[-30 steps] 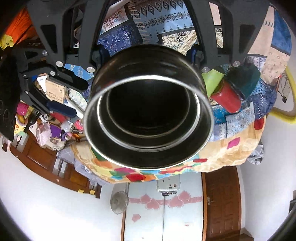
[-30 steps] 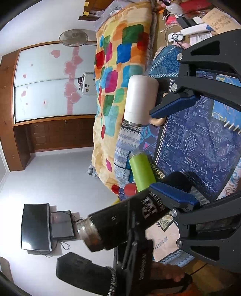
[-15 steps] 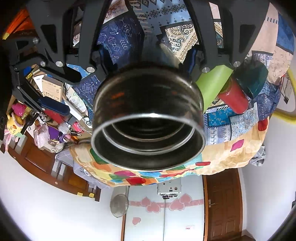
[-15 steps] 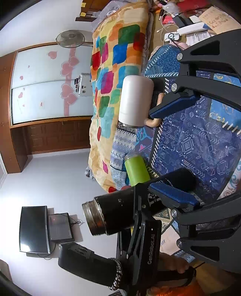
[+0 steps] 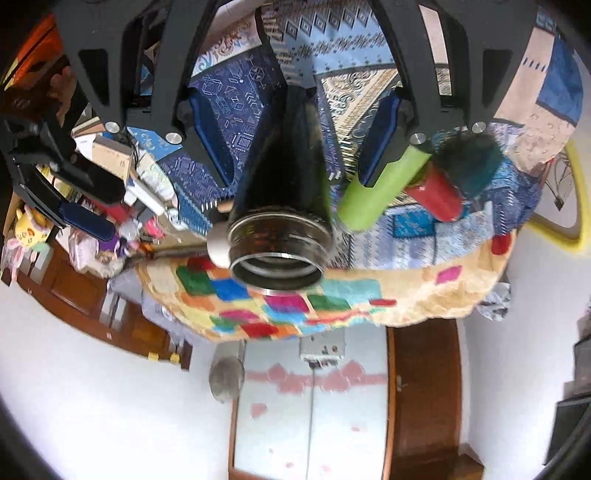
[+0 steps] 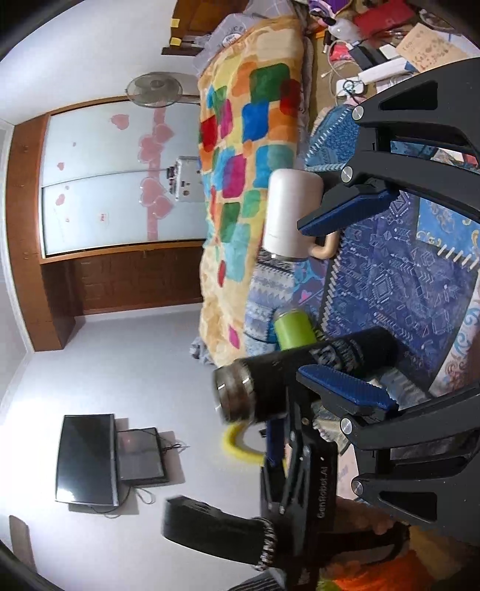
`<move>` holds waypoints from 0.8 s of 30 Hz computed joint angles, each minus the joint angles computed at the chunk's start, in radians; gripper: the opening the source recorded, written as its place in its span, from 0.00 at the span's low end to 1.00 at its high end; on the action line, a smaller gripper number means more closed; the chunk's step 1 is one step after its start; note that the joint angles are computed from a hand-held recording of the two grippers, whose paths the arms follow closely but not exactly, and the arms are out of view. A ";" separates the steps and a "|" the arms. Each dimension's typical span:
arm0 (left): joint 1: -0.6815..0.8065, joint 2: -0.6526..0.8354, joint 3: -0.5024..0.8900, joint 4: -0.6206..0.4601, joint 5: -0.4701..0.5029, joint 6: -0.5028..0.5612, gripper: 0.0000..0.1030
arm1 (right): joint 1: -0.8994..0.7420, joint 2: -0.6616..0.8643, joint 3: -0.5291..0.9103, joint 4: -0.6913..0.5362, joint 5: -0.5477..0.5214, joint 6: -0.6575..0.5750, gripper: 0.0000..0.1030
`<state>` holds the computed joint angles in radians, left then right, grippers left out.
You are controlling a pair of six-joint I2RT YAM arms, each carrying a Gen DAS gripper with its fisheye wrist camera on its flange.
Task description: Flip cup upright
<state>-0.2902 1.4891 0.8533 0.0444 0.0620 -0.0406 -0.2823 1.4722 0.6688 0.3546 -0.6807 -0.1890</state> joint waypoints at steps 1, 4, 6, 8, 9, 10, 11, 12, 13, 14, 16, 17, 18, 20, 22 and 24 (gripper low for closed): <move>0.001 -0.048 -0.033 0.012 -0.006 -0.005 0.68 | -0.001 -0.020 -0.009 0.002 -0.005 0.009 0.67; -0.007 -0.215 -0.144 0.051 -0.048 -0.019 0.68 | -0.006 -0.127 -0.061 0.010 -0.017 0.046 0.67; -0.026 -0.324 -0.208 0.070 -0.095 -0.025 0.68 | -0.009 -0.186 -0.091 0.018 -0.022 0.067 0.67; -0.049 -0.444 -0.270 0.082 -0.149 -0.027 0.68 | -0.013 -0.268 -0.130 0.024 -0.026 0.096 0.67; -0.061 -0.490 -0.292 0.086 -0.174 -0.027 0.68 | -0.015 -0.297 -0.145 0.029 -0.027 0.109 0.67; -0.078 -0.534 -0.311 0.087 -0.204 -0.028 0.68 | -0.017 -0.338 -0.164 0.031 -0.027 0.123 0.67; -0.091 -0.583 -0.333 0.085 -0.232 -0.026 0.68 | -0.019 -0.379 -0.182 0.031 -0.025 0.137 0.67; -0.115 -0.640 -0.360 0.084 -0.267 -0.024 0.68 | -0.019 -0.418 -0.199 0.030 -0.021 0.150 0.67; -0.136 -0.686 -0.379 0.077 -0.299 -0.023 0.69 | -0.018 -0.446 -0.210 0.029 -0.020 0.161 0.67; -0.163 -0.739 -0.398 0.067 -0.339 -0.021 0.69 | -0.018 -0.481 -0.224 0.026 -0.020 0.174 0.67; -0.192 -0.802 -0.418 0.053 -0.381 -0.016 0.73 | -0.021 -0.536 -0.243 0.014 -0.030 0.195 0.69; -0.211 -0.836 -0.432 0.044 -0.407 -0.013 0.75 | -0.020 -0.557 -0.251 0.009 -0.033 0.205 0.72; -0.235 -0.870 -0.446 0.038 -0.441 -0.008 0.80 | -0.017 -0.584 -0.264 0.008 -0.029 0.215 0.75; -0.274 -0.920 -0.472 0.036 -0.495 0.000 0.88 | -0.010 -0.633 -0.291 0.006 -0.009 0.221 0.78; -0.314 -0.952 -0.490 0.037 -0.547 0.003 0.94 | -0.001 -0.674 -0.314 0.001 0.017 0.223 0.82; -0.349 -0.982 -0.502 0.026 -0.591 0.008 0.97 | -0.010 -0.701 -0.329 -0.007 0.012 0.227 0.84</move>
